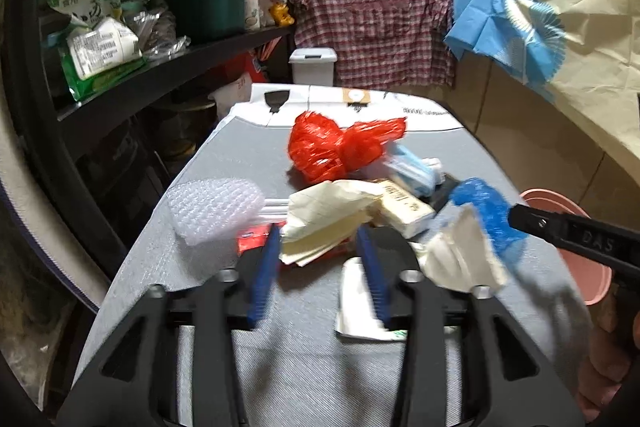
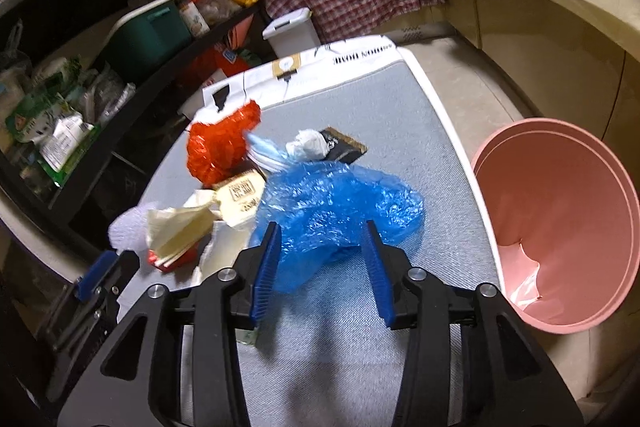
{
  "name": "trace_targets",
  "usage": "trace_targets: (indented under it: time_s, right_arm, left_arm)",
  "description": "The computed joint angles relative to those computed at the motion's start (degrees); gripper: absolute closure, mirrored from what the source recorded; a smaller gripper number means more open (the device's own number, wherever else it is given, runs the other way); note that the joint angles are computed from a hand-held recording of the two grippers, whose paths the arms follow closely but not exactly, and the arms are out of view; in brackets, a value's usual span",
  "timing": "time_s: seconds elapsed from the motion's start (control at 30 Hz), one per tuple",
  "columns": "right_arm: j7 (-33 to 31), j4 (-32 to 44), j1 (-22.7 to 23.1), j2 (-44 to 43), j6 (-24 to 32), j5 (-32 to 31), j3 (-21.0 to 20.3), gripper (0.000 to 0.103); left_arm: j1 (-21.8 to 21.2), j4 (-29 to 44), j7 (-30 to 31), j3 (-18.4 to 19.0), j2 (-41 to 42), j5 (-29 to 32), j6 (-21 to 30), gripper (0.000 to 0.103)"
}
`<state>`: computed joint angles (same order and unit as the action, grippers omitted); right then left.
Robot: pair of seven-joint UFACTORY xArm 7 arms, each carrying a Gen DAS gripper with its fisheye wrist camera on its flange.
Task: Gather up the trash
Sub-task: 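Reach the right gripper to the blue plastic bag and close on it, then carry the blue bag with the right gripper while the left gripper grasps white tissue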
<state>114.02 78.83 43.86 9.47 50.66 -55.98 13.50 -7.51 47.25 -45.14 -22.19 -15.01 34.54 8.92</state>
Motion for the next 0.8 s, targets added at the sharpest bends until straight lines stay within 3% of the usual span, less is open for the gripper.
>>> trace_targets:
  time_s: [0.03,0.23,0.33,0.5,0.8]
  right_arm:
    - [-0.59,0.29,-0.30,0.62,-0.56,0.53,-0.09,0.059]
    - [-4.27,1.42,-0.17,2.43,-1.08,2.45,-0.87,0.060]
    - [-5.40,0.93,-0.10,2.55,-2.02,2.92,-1.29,0.071]
    - [-6.99,0.61,0.13,2.86,-2.18,3.84,-1.60,0.099]
    - [-6.63,1.42,1.56,2.35,0.50,0.87,-1.48,0.102]
  left_arm:
    - [0.47,0.66,-0.14,0.06,1.09,0.22,-0.06,0.048]
    - [-2.06,3.89,1.62,3.02,6.09,0.10,0.95,0.046]
    - [-4.11,5.26,2.14,4.98,8.00,-0.53,1.80,0.046]
    - [-7.03,6.42,3.73,7.35,9.64,-1.85,3.47,0.046]
    - [-9.77,5.07,11.11,9.94,8.70,-11.15,3.50,0.089]
